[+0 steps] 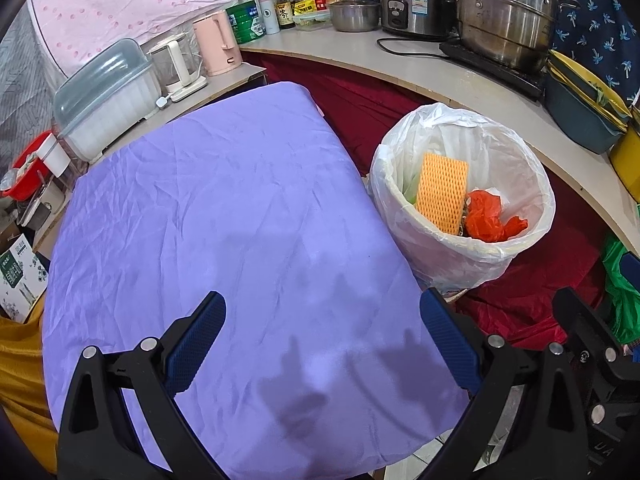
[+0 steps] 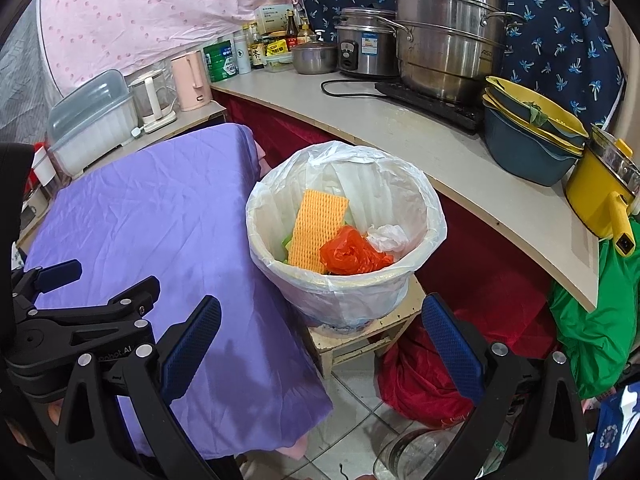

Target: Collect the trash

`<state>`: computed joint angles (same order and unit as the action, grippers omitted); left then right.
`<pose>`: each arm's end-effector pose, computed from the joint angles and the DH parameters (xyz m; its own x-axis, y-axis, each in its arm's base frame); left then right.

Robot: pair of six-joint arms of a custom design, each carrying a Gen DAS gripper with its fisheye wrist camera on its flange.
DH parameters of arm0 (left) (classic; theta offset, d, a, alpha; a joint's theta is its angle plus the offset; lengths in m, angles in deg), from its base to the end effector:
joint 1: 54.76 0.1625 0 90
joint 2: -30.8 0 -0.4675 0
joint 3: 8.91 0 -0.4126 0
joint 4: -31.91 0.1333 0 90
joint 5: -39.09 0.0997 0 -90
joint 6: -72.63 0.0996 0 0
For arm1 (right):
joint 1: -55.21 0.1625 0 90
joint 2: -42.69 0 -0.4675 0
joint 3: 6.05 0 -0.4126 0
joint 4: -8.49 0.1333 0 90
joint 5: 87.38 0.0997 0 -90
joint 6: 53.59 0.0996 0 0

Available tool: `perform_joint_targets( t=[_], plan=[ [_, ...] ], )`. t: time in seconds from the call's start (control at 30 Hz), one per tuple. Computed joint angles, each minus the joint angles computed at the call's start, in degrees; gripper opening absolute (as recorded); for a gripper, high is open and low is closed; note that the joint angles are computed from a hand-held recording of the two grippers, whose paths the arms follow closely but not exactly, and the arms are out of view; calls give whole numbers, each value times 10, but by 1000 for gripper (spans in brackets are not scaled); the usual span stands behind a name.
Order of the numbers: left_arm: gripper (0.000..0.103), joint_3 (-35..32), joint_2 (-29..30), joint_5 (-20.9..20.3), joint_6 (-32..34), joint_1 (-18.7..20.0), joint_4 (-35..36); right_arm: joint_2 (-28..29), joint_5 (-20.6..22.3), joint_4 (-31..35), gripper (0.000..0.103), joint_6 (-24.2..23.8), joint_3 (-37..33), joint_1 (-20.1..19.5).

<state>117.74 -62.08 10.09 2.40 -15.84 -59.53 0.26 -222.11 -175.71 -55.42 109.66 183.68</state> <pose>-0.1556 -0.4089 0.3059 -0.5986 -0.2726 -0.7532 0.2782 0.8110 -0.5146 0.4116 -0.4165 0.0523 -0.6936 -0.2684 0.6684 -0.6036 0.7231 -0.3359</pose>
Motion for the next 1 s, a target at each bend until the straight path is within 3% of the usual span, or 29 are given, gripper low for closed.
perform_joint_targets(
  t=[0.7, 1.0],
  plan=[
    [93, -1, 1, -2, -9, -4, 14, -1, -4, 1, 97, 3, 3, 3],
    [93, 8, -5, -12, 34, 1, -27, -1, -7, 4, 97, 5, 2, 4]
  ],
)
